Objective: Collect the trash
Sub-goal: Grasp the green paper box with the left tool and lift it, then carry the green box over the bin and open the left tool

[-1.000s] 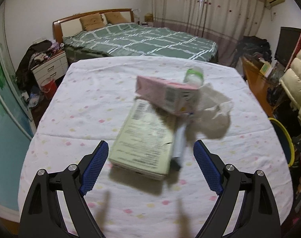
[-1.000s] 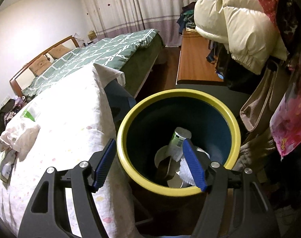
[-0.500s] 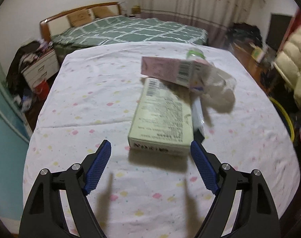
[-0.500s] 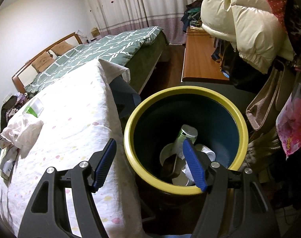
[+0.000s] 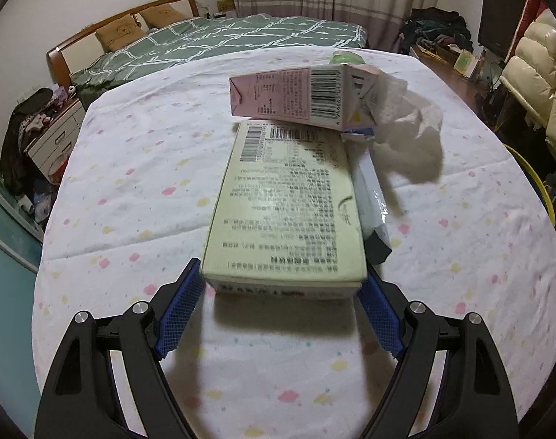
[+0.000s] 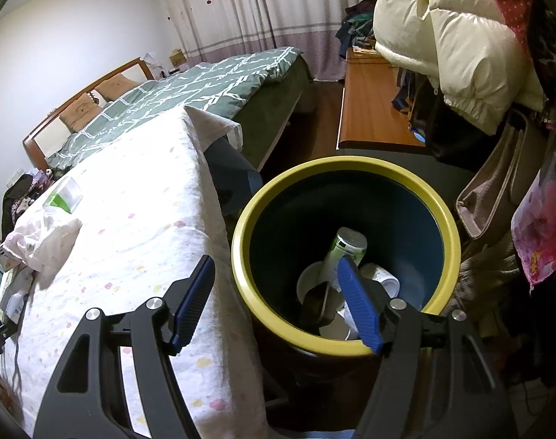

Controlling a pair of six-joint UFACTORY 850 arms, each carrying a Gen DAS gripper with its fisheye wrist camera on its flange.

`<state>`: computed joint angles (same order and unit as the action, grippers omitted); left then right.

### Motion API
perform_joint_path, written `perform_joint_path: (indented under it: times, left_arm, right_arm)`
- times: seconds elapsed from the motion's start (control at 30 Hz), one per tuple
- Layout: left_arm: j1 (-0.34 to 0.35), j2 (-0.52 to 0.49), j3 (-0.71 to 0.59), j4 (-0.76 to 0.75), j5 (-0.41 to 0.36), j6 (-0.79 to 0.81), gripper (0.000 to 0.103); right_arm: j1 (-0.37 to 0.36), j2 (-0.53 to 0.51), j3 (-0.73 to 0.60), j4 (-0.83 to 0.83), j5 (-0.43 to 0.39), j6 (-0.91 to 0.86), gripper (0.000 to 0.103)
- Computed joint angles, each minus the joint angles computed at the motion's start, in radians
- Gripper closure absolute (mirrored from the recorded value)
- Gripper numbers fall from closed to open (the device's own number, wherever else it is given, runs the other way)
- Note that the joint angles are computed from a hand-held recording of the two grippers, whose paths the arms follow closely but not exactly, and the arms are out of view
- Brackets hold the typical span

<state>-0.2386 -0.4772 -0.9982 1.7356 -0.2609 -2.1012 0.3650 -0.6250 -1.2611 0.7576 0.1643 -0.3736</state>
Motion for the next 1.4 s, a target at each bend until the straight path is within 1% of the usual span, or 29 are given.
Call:
perform_joint_path:
  times: [0.1,0.2,0.33,0.47,0.6,0.7,0.8,0.9,1.03,1.13,1.2,1.3,1.4]
  left_arm:
    - [0.015,-0.013,-0.016,0.072,0.017,-0.072,0.022]
    - [0.023,-0.022,-0.028,0.078,0.019,-0.068,0.03]
    - [0.025,-0.007,-0.006,0.153,0.016,-0.141,0.031]
    - [0.018,0.029,0.036,0.171,-0.006,-0.182,0.031]
    - [-0.009,0.109,0.11,0.203,-0.066,-0.245,0.032]
    - [-0.038,0.171,0.155,0.182,-0.124,-0.241,0.032]
    - [-0.066,0.226,0.189,0.163,-0.162,-0.218,0.032]
    - [-0.1,0.277,0.216,0.123,-0.198,-0.16,0.031]
    - [-0.141,0.351,0.249,0.141,-0.22,-0.17,0.031]
    - [-0.167,0.382,0.246,0.17,-0.214,-0.192,0.031]
    - [-0.176,0.376,0.224,0.2,-0.195,-0.207,0.031]
    - [-0.188,0.338,0.165,0.255,-0.134,-0.235,0.031]
    - [-0.199,0.268,0.082,0.336,-0.064,-0.278,0.031]
  right_arm:
    - [0.001,-0.002,-0.002,-0.001,-0.004,-0.004,0.037]
    - [0.0,-0.001,0.0,-0.024,-0.005,0.023,0.037]
    - [0.0,-0.001,0.0,-0.037,-0.011,0.039,0.037]
    - [0.004,0.006,0.005,-0.099,-0.009,0.099,0.037]
    - [0.009,0.016,0.011,-0.157,-0.004,0.152,0.037]
    - [0.012,0.023,0.018,-0.22,0.001,0.211,0.037]
    - [0.016,0.032,0.028,-0.269,0.008,0.255,0.037]
    - [0.016,0.046,0.042,-0.301,0.017,0.289,0.037]
    - [0.014,0.071,0.07,-0.351,0.04,0.34,0.037]
    - [0.01,0.099,0.1,-0.385,0.061,0.375,0.037]
    - [0.007,0.12,0.123,-0.384,0.077,0.375,0.037]
    - [-0.005,0.15,0.161,-0.372,0.098,0.363,0.037]
    - [-0.02,0.181,0.2,-0.351,0.121,0.347,0.037]
